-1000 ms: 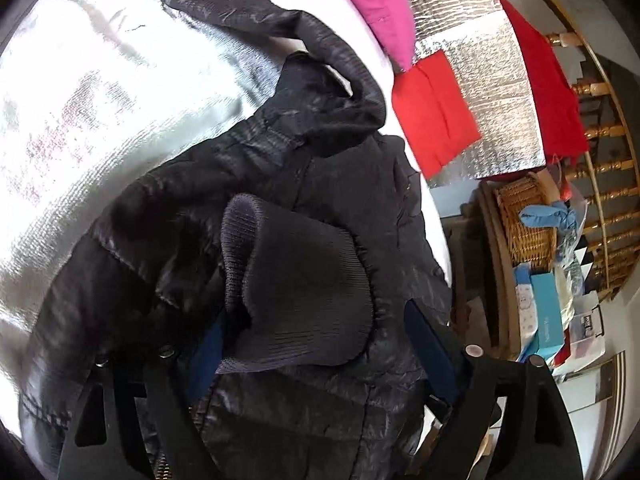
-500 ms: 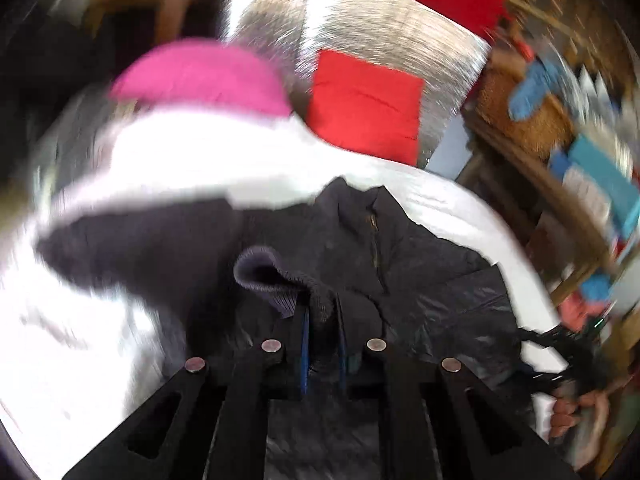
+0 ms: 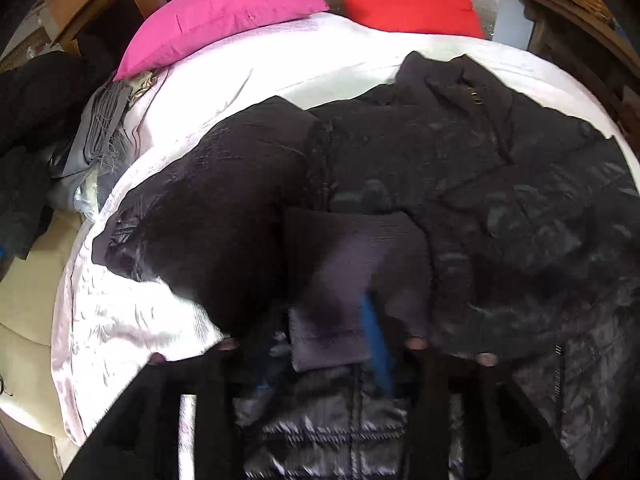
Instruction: Fold large clothes
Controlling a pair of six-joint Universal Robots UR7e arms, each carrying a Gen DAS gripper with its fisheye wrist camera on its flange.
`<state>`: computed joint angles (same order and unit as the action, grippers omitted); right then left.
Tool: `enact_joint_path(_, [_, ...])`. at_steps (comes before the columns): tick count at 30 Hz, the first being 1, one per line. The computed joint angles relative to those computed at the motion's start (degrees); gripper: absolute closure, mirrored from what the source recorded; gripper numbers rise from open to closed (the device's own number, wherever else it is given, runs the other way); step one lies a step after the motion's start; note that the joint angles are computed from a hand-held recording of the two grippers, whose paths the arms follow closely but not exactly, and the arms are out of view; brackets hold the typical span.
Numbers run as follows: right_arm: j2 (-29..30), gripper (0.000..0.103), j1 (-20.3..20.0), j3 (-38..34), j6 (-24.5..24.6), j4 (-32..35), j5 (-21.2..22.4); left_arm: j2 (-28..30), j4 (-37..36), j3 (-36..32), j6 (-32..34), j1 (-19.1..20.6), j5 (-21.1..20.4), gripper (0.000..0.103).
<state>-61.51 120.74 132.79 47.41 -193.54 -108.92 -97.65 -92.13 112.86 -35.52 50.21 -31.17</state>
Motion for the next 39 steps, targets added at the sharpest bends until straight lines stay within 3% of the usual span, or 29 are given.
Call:
enact_joint_path(2, [-0.6, 0.043, 1.4, -0.3, -1.1, 1.5, -1.0, -0.7, 2.7, 0.6, -3.2, -2.2, 2.2, 0.049])
enact_joint_path(5, [-1.2, 0.043, 5.3, -1.2, -4.4, 4.5, -6.1, -3.1, 3.2, 3.3, -5.2, -7.3, 7.5, 0.046])
enact_joint_path(9, [1.5, 0.043, 11.2, -4.2, -10.4, 5.1, -15.2, -5.8, -9.9, 9.3, 1.5, -12.8, 11.3, 0.036])
enact_joint_path(11, [3.5, 0.043, 12.8, -6.3, -13.1, 5.8, -18.9, -3.9, -17.5, 10.2, 7.4, -11.7, 7.8, 0.034])
enact_joint_path(13, [4.8, 0.045, 12.5, -7.5, -14.8, 5.7, -18.1, -0.9, -19.9, 9.7, 9.3, -8.9, 4.7, 0.034])
enact_joint_path(16, [6.1, 0.045, 10.8, -8.9, -13.5, 7.6, -16.2, 3.1, -19.0, 7.3, 6.0, -2.5, -0.8, 0.034])
enact_joint_path(20, [7.1, 0.046, 8.3, -10.5, -11.9, 13.2, -13.8, 3.7, -23.5, 7.0, 6.1, 3.6, -7.6, 0.034])
enact_joint_path(24, [7.4, 0.045, 7.6, -10.8, -11.2, 14.0, -13.6, -2.2, -30.0, 9.9, 13.1, 1.4, -10.1, 0.034])
enact_joint_path(27, [8.1, 0.045, 9.1, -11.1, -11.9, 11.7, -16.8, -10.4, -36.2, 11.9, 18.1, -1.2, -12.5, 0.033])
enact_joint_path(29, [8.9, 0.045, 10.2, -11.6, -13.3, 9.7, -18.7, -16.0, -38.6, 12.2, 18.3, -1.5, -11.0, 0.017])
enact_joint_path(30, [9.4, 0.045, 10.7, -11.6, -14.5, 7.8, -19.2, -18.1, -39.7, 12.0, 17.5, -1.2, -9.9, 0.014])
enact_joint_path(33, [10.2, 0.045, 11.3, -12.1, -15.2, 6.3, -19.2, -21.8, -42.9, 9.5, 12.0, 4.6, -9.6, 0.01])
enact_joint_path(37, [10.8, 0.045, 11.0, -12.8, -14.7, 7.3, -18.1, -18.6, -48.8, 4.3, 5.4, 22.7, -22.7, 0.01])
enact_joint_path(39, [11.2, 0.045, 11.0, -13.2, -14.8, 8.0, -18.6, -16.4, -50.9, 3.6, 3.8, 27.0, -26.2, 0.01])
